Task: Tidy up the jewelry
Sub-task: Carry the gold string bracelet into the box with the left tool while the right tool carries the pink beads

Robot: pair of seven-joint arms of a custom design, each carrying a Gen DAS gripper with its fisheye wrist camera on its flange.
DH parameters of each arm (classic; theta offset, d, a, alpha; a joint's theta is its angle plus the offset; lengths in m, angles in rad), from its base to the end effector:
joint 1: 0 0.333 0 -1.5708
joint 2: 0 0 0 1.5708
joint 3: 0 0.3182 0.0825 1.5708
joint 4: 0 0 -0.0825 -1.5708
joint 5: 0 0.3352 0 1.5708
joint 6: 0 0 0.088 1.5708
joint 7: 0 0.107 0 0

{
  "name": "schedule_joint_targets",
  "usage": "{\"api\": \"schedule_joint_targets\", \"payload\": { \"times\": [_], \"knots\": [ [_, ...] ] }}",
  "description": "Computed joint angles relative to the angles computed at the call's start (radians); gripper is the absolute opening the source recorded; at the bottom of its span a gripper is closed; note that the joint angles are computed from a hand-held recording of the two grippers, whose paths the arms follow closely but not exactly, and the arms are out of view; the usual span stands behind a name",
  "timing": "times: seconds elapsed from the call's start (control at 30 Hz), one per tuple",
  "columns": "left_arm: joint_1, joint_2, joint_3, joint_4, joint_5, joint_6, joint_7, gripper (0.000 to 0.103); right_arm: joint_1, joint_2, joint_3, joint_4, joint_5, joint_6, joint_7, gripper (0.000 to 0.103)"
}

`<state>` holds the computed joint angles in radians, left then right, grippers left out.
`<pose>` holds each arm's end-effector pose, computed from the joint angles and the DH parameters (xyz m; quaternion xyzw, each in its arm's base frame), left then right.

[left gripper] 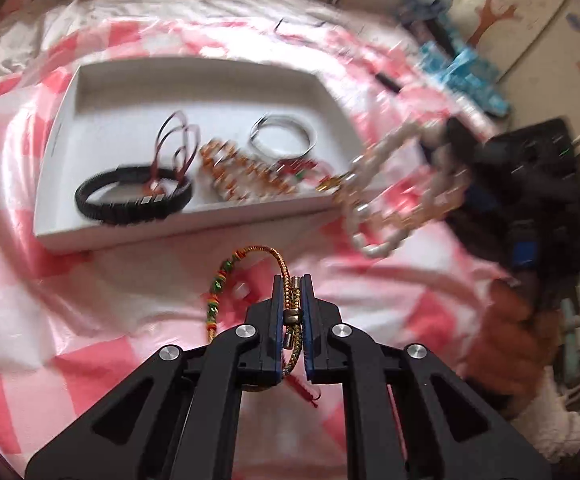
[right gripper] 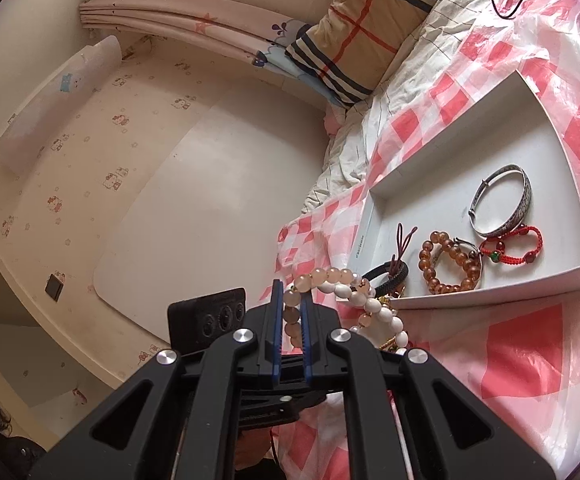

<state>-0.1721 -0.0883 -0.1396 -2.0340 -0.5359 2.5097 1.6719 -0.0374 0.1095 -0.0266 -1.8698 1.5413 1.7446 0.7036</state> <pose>0.5026 -0.1605 0.5664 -0.6418 0.6886 -0.3373 0.0107 0.5573 0.0553 0.5384 -0.5867 0.4526 0.2890 0.6061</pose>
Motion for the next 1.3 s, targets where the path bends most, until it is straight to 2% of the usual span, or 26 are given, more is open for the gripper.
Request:
{"api": "schedule_joint_targets", "payload": {
  "times": [0.1,0.27,0.6,0.67,0.7,0.73,0.77,0.8,0.83,0.87,0.93,1.03,1.17,1.27,1.3],
  "knots": [
    [-0.012,-0.019,0.014,-0.005,-0.127,0.042,0.090,0.007,-0.004,-0.003,-0.002,0.000,0.029,0.000,-0.014,0.010],
    [-0.022,-0.017,0.019,0.003,-0.207,0.127,0.140,0.007,-0.005,-0.002,-0.003,0.013,0.055,0.026,-0.031,0.010],
    [-0.013,0.076,-0.015,0.097,-0.182,0.243,0.109,0.007,0.011,0.044,0.025,0.084,0.020,0.087,-0.003,0.011],
    [-0.003,0.103,-0.027,0.115,-0.125,0.265,0.057,0.007,0.015,0.060,0.032,0.106,0.016,0.104,0.002,0.011],
    [0.014,0.117,-0.045,0.119,-0.058,0.281,-0.009,0.008,0.017,0.069,0.036,0.119,0.016,0.117,0.004,0.011],
    [0.002,0.131,-0.028,0.118,0.080,0.303,-0.137,0.009,0.020,0.082,0.040,0.137,0.014,0.131,0.010,0.011],
    [0.002,0.146,-0.019,0.122,0.244,0.303,-0.279,0.020,0.023,0.094,0.045,0.155,0.006,0.152,0.018,0.011],
    [-0.001,0.158,-0.005,0.134,0.405,0.279,-0.422,0.032,0.032,0.102,0.049,0.171,-0.023,0.189,0.035,0.030],
    [-0.004,0.166,0.005,0.146,0.533,0.249,-0.541,0.058,0.046,0.110,0.052,0.188,-0.070,0.243,0.064,0.058],
    [-0.013,0.169,0.019,0.154,0.627,0.223,-0.626,0.064,0.056,0.112,0.056,0.195,-0.114,0.284,0.092,0.065],
    [0.018,0.167,-0.009,0.153,0.642,0.214,-0.621,0.064,0.066,0.120,0.060,0.206,-0.199,0.324,0.143,0.065],
    [0.031,0.143,-0.016,0.132,0.709,0.207,-0.650,0.065,0.066,0.118,0.064,0.205,-0.280,0.350,0.183,0.065],
    [0.045,0.102,-0.018,0.091,0.781,0.205,-0.684,0.066,0.052,0.106,0.071,0.182,-0.259,0.365,0.166,0.065],
    [0.055,0.080,-0.017,0.070,0.817,0.207,-0.732,0.067,0.057,0.138,0.086,0.230,-0.227,0.373,0.157,0.066],
    [0.058,0.071,-0.017,0.059,0.810,0.212,-0.731,0.067,0.069,0.157,0.090,0.268,-0.276,0.367,0.163,0.070]
  ]
}}
